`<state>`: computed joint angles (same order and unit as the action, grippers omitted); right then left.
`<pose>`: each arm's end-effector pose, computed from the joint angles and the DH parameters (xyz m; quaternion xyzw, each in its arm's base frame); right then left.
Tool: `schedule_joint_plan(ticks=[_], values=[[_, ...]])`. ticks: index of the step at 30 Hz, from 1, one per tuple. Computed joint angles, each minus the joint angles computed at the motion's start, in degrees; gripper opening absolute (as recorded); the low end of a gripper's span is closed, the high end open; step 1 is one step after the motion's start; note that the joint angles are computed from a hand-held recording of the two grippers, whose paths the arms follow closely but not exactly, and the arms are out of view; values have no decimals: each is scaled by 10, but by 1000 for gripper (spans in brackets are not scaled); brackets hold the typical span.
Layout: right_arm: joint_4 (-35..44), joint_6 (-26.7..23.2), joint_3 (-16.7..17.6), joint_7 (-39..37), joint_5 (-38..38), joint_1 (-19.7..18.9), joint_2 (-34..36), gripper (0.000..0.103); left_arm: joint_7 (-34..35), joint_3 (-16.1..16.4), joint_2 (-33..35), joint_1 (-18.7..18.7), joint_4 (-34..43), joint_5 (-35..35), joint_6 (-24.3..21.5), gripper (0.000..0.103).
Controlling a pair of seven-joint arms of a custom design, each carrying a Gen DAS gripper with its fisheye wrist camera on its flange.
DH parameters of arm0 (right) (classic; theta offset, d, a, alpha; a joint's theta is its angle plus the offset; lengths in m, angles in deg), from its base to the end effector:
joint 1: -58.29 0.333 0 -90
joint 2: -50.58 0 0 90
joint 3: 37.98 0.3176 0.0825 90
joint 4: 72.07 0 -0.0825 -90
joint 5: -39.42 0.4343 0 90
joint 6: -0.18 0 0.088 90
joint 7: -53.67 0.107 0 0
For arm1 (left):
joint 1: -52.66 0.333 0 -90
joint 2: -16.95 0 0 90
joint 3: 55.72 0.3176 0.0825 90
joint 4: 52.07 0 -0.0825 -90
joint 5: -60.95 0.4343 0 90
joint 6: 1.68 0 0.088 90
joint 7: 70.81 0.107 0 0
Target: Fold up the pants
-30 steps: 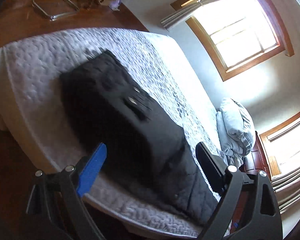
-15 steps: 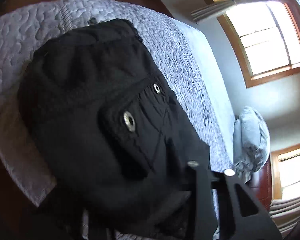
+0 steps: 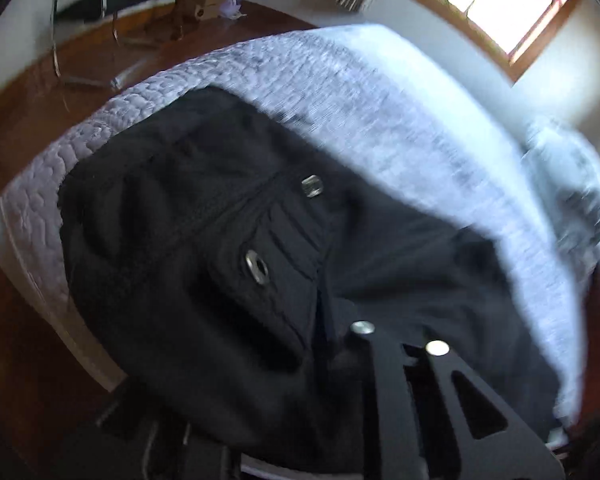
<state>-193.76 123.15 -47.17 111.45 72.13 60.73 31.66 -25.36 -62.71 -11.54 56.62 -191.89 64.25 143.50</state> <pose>0.5367 -0.0490 0.5798 -0.7347 0.5942 -0.0240 0.3265 0.4880 -0.0307 0.5286 -0.8637 0.4100 -0.2500 0.1533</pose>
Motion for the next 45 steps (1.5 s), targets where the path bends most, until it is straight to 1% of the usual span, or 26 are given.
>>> schedule_joint_plan(ticks=[2,3,4,5,7,9,12,14,15,18,19,21,22,24,26,28,29,30,32,35,37,41,42,43,44,45], values=[[-2,4,-1,2,0,-2,-2,66,-19,-25,5,24,-4,50,0,41],[-5,7,-1,2,1,-2,-5,66,-30,-34,1,34,-9,73,-1,46],[-6,9,-2,6,0,-5,-6,66,-43,-44,1,41,-7,94,-3,57],[-6,10,-4,9,0,-6,-7,66,-50,-45,-1,41,-8,104,-2,67],[-6,11,-7,16,-4,-12,-9,66,-64,-43,-16,38,-16,111,-2,72],[-5,12,-11,18,-10,-18,-12,66,-78,-41,-37,35,-24,111,-15,76],[-2,19,-20,27,-23,-33,-16,66,-106,-46,-75,37,-30,113,-66,77],[4,11,-34,45,-23,-48,-18,67,-134,-67,-106,49,-29,141,-115,78],[5,7,-43,57,-18,-57,-20,67,-141,-79,-122,48,-28,159,-136,79],[7,-2,-58,89,-19,-84,-21,67,-127,-96,-136,23,-16,190,-155,81],[8,-9,-66,103,-18,-95,-20,67,-113,-99,-127,5,-2,193,-147,84],[14,-32,-84,118,8,-106,-11,68,-96,-92,-109,-25,9,182,-116,86],[13,-53,-102,128,46,-111,-5,68,-81,-84,-97,-49,9,163,-91,86],[12,-76,-115,140,92,-124,8,68,-58,-71,-59,-80,27,122,-70,86],[4,-88,-120,142,127,-137,19,68,-44,-62,-31,-96,35,89,-63,86],[0,-89,-115,139,143,-148,30,68,-45,-58,-15,-104,40,57,-83,86],[-3,-86,-112,135,151,-152,35,68,-53,-56,-15,-105,37,43,-92,86],[-5,-84,-109,130,160,-155,39,68,-68,-63,-16,-103,37,40,-100,86],[-3,-78,-104,124,177,-161,52,68,-96,-65,-27,-92,26,42,-119,87],[-1,-65,-97,111,202,-167,70,68,-126,-61,-41,-76,11,46,-139,88],[2,-58,-92,105,214,-171,82,68,-140,-52,-47,-70,3,39,-151,88],[16,-46,-85,82,257,-175,106,68,-160,-38,-44,-51,-15,35,-144,89],[22,-43,-81,84,259,-176,113,68,-161,-34,-45,-50,-21,31,-135,89],[29,-34,-75,88,260,-176,122,65,-164,-29,-46,-47,-30,25,-120,91],[33,-29,-71,92,256,-178,127,57,-167,-27,-43,-45,-31,21,-115,92],[38,-27,-67,95,252,-179,132,53,-171,-27,-41,-42,-32,20,-110,92]])
